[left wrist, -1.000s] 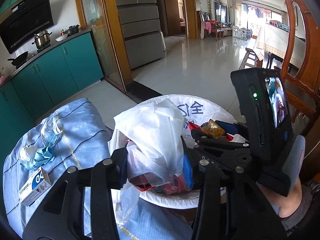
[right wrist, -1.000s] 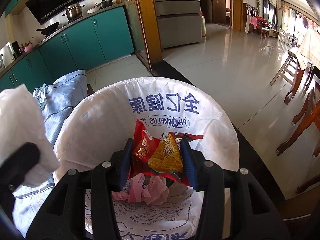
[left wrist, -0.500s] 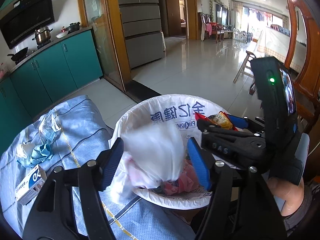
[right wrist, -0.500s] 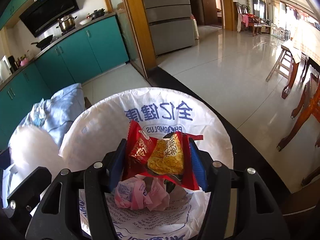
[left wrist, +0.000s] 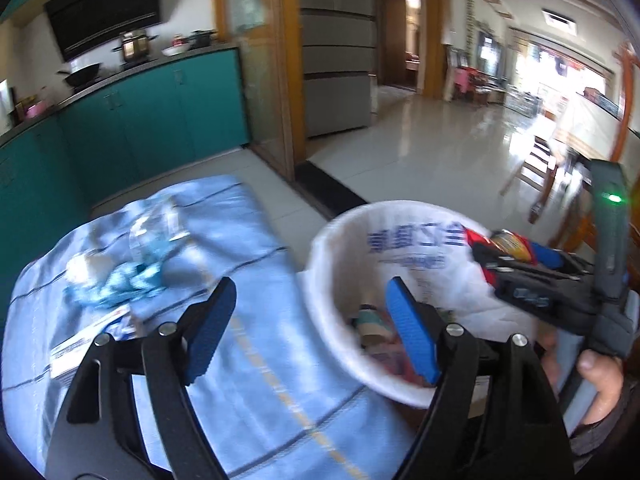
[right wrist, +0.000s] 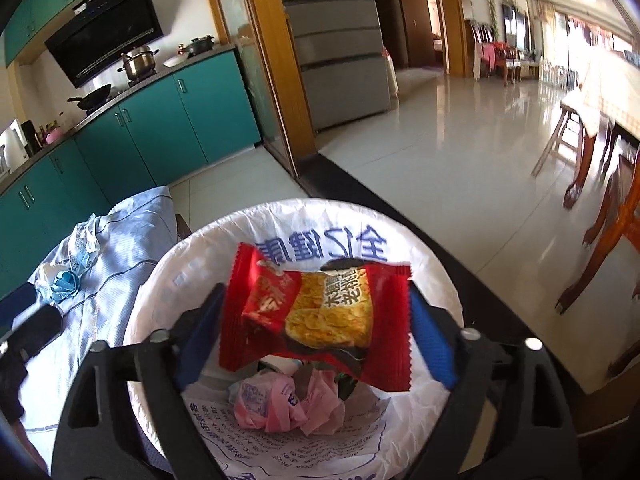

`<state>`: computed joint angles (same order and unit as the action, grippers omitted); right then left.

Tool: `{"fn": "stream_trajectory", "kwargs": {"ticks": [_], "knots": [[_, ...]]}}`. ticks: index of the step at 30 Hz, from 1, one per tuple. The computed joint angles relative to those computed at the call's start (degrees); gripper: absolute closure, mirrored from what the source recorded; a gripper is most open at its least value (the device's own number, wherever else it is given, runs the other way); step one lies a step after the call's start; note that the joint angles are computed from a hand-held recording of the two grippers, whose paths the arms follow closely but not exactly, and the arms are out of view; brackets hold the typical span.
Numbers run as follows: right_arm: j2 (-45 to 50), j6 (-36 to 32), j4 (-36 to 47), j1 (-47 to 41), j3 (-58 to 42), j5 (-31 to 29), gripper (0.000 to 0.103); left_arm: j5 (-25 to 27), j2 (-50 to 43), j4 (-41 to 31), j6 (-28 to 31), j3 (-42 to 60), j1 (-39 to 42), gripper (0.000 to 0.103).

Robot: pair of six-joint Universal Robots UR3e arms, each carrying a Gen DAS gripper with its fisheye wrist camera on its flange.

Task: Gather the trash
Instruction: 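Grasp the white ointment box with the left tool while the right tool reaches the blue cloth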

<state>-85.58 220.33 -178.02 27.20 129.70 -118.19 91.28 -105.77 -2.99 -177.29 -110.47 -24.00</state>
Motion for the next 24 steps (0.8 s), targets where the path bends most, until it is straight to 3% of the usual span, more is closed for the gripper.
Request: {"fn": "stream_trajectory", "kwargs": {"ticks": [6, 12, 18, 24], "knots": [[3.2, -1.5, 1.9, 1.6, -4.6, -0.6, 0.006, -1.3, 5.3, 0.1, -0.8, -7.9, 9.9, 0.022], [6.7, -2.0, 5.6, 3.4, -9.8, -1.7, 0.005, -1.9, 8.7, 1.9, 1.1, -13.5, 17.9, 0.022], [10.0, -2.4, 8.5, 4.7, -14.8, -1.8, 0.005, -7.4, 7.7, 4.2, 10.9, -15.2, 24.5, 0.018], [13.7, -3.4, 11.9, 5.7, -20.6, -1.7, 0.005, -10.6, 3.5, -3.0, 22.3, -9.3, 29.3, 0.018]]}}
